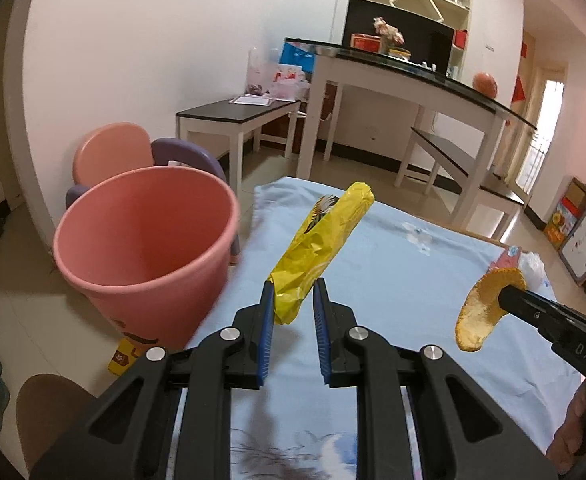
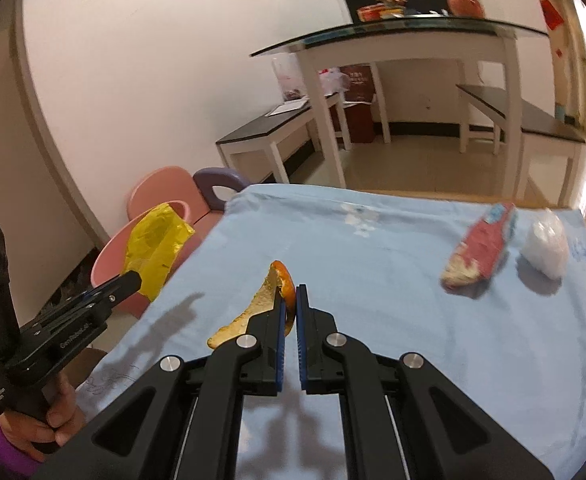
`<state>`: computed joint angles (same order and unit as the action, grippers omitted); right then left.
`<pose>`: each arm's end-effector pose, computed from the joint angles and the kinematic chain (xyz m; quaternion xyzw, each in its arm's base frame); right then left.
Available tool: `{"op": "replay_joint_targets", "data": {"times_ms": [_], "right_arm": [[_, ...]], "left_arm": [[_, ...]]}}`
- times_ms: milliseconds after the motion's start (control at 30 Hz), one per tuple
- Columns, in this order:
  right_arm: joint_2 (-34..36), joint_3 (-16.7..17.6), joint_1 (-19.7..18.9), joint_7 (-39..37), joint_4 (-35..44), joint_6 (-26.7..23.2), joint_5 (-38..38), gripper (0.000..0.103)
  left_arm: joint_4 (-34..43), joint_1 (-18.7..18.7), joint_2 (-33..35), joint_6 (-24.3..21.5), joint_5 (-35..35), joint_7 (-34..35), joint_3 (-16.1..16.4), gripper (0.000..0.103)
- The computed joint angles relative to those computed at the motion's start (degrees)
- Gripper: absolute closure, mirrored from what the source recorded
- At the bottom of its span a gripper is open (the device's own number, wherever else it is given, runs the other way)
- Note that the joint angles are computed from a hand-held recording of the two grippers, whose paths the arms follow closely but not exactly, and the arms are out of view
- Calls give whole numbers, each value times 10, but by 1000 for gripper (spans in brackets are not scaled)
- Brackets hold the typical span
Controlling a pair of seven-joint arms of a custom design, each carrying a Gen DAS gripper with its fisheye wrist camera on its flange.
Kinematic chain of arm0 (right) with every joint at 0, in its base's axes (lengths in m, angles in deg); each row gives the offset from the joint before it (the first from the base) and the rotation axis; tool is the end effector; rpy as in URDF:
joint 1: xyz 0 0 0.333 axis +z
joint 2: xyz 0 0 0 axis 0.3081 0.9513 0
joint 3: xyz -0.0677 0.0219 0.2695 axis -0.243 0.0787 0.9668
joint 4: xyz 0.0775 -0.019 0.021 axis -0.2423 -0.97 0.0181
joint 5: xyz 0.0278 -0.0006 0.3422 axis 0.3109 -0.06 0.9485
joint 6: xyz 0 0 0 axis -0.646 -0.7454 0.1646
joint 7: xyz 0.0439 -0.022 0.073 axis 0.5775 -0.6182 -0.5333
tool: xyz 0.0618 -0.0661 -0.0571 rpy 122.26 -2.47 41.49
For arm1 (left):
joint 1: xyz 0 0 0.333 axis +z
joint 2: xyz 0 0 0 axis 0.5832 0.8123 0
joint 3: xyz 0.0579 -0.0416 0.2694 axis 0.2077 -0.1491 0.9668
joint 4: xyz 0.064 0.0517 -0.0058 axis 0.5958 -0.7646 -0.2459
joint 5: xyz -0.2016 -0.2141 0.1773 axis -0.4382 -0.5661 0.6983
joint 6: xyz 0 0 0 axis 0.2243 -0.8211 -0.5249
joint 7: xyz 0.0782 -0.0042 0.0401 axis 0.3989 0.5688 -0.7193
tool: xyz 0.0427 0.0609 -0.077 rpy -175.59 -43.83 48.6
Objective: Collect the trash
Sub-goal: 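Carry the yellow bag and orange peel over the pink bucket and release both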
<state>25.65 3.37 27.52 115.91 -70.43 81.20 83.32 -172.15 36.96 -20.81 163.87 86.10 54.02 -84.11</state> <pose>0.5843 0.1446 0.4898 -0.7456 0.4879 -0.1001 0.4428 0.4997 -0.1216 0.4942 -0.7364 0.5016 -0.3139 0.3280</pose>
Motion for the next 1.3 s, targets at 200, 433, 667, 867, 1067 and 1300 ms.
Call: {"op": "replay_joint_targets", "data": {"times_ms": [200, 433, 667, 867, 1067, 1300], "right_arm": [[20, 22, 36, 30, 35, 51, -30, 98], [82, 45, 72, 89, 117, 79, -124, 98], [169, 53, 112, 185, 232, 78, -249, 98], [259, 43, 144, 273, 355, 34, -350, 98], [344, 40, 163, 312, 481, -19, -403, 98], [391, 34, 176, 326, 553, -57, -426, 98]], "left_arm": [[-35, 23, -29, 21, -17, 17, 11, 84], [-66, 85, -72, 37, 34, -34, 6, 84], [-71, 130, -79, 53, 34, -32, 20, 84], [-68, 147, -53, 66, -10, 6, 34, 84], [-66, 148, -27, 79, -65, 62, 45, 84], [-58, 150, -7, 96, -68, 69, 50, 84]]}}
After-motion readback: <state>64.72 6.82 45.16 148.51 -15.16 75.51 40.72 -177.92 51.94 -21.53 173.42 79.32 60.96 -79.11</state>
